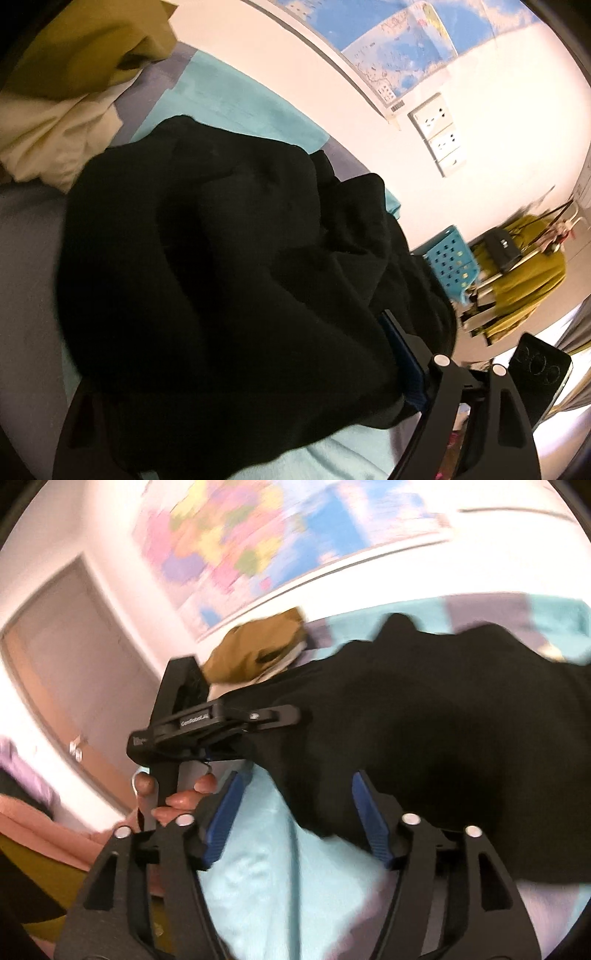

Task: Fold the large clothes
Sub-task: 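Slide both grippers under the black coat bundle and grasp it, then lift the black coat bundle with both grippers toward the folded stack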

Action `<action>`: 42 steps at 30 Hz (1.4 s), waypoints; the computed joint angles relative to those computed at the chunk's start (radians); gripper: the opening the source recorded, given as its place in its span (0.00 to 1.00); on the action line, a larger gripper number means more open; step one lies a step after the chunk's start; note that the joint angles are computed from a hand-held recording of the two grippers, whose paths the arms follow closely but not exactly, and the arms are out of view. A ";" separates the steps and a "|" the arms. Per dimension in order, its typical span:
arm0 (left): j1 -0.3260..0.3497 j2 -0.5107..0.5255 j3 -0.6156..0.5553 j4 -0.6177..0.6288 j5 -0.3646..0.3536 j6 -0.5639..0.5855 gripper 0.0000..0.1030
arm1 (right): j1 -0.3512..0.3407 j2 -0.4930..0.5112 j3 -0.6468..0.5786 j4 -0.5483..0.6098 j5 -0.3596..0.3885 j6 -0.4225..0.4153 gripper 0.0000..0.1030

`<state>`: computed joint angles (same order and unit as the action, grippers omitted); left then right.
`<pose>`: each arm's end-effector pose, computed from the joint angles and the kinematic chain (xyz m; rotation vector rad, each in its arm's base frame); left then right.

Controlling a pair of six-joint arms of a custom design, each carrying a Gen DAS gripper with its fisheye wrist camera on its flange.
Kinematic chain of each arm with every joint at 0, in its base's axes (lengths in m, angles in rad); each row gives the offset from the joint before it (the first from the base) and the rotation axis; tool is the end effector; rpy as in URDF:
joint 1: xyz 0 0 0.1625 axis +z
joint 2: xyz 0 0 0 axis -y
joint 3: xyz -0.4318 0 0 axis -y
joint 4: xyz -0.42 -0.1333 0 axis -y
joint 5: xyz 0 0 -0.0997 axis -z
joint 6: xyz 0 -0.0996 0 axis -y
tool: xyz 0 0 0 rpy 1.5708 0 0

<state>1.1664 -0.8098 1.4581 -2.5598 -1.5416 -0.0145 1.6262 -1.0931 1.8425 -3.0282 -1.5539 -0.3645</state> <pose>-0.1737 -0.7521 0.1611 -0.5842 -2.9984 0.5233 0.1706 -0.6380 0.2490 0.6057 -2.7995 1.0496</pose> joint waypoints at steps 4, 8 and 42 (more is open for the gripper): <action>-0.012 0.014 -0.024 0.026 0.044 0.001 0.80 | -0.056 -0.095 0.114 -0.058 0.028 0.129 0.74; -0.029 0.015 -0.029 0.053 0.107 0.004 0.74 | -0.106 -0.155 0.195 -0.122 0.010 0.244 0.76; -0.075 0.029 -0.010 0.022 0.257 0.113 0.75 | -0.081 0.050 0.022 -0.400 -0.241 0.365 0.95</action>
